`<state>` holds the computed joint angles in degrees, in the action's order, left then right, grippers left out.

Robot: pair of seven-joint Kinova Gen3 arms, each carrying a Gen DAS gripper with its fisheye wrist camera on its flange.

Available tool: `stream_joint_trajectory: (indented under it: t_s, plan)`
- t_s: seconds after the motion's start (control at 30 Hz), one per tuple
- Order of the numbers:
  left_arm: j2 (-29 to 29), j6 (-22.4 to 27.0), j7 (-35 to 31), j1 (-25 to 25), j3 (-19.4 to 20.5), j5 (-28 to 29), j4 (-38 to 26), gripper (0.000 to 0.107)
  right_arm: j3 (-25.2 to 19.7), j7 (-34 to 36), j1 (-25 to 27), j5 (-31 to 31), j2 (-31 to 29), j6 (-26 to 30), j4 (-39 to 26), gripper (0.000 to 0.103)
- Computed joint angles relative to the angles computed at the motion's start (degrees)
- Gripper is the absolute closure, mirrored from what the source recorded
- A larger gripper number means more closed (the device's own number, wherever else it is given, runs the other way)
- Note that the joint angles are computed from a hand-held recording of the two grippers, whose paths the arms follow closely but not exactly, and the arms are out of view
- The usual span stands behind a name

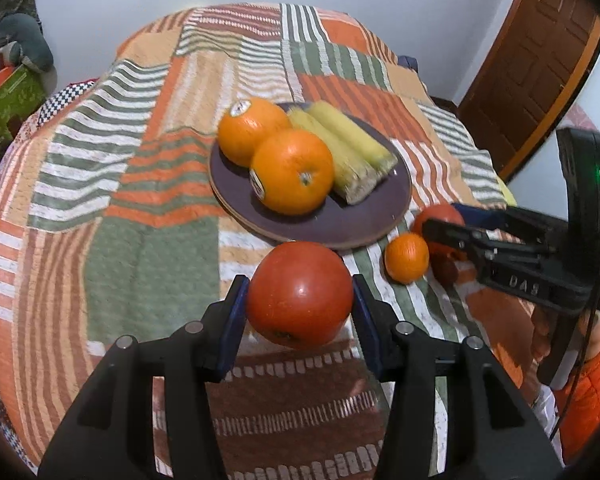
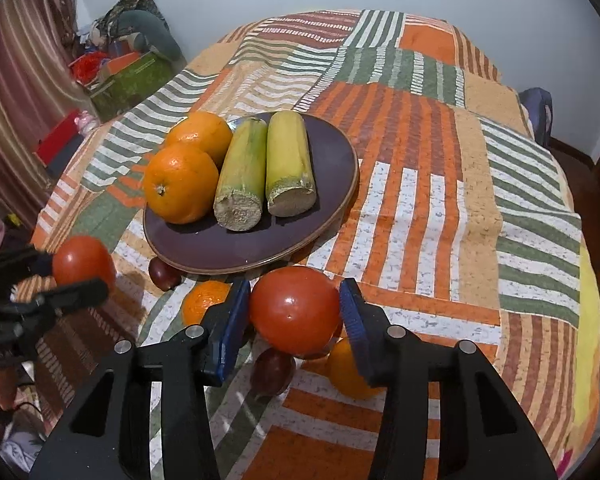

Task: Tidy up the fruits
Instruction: 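Carry the tomato onto the plate with the left tool while the right tool brings its tomato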

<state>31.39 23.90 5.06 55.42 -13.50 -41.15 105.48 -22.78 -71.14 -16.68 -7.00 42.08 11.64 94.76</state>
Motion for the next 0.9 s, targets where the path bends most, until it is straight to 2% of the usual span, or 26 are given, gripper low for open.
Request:
stream_joint_trajectory:
  t_s: [0.27,0.57,0.9]
  plan:
    - [-1.1,2.0,2.9,1.0,-1.4,-4.6,-0.8,0.058,-1.5,0.4,1.4,-0.2,-1.6,-2.1,1.3,0.061]
    - [-1.9,4.7,5.0,-1.6,1.2,-10.9,-3.2,0.058,-4.3,0.1,3.8,0.6,-2.6,-5.3,1.2,0.061]
    - [-0.1,4.8,0.2,-6.6,4.0,-12.0,-7.8,0.058,-4.0,-2.2,2.9,3.2,-1.5,-7.7,-2.3,0.061]
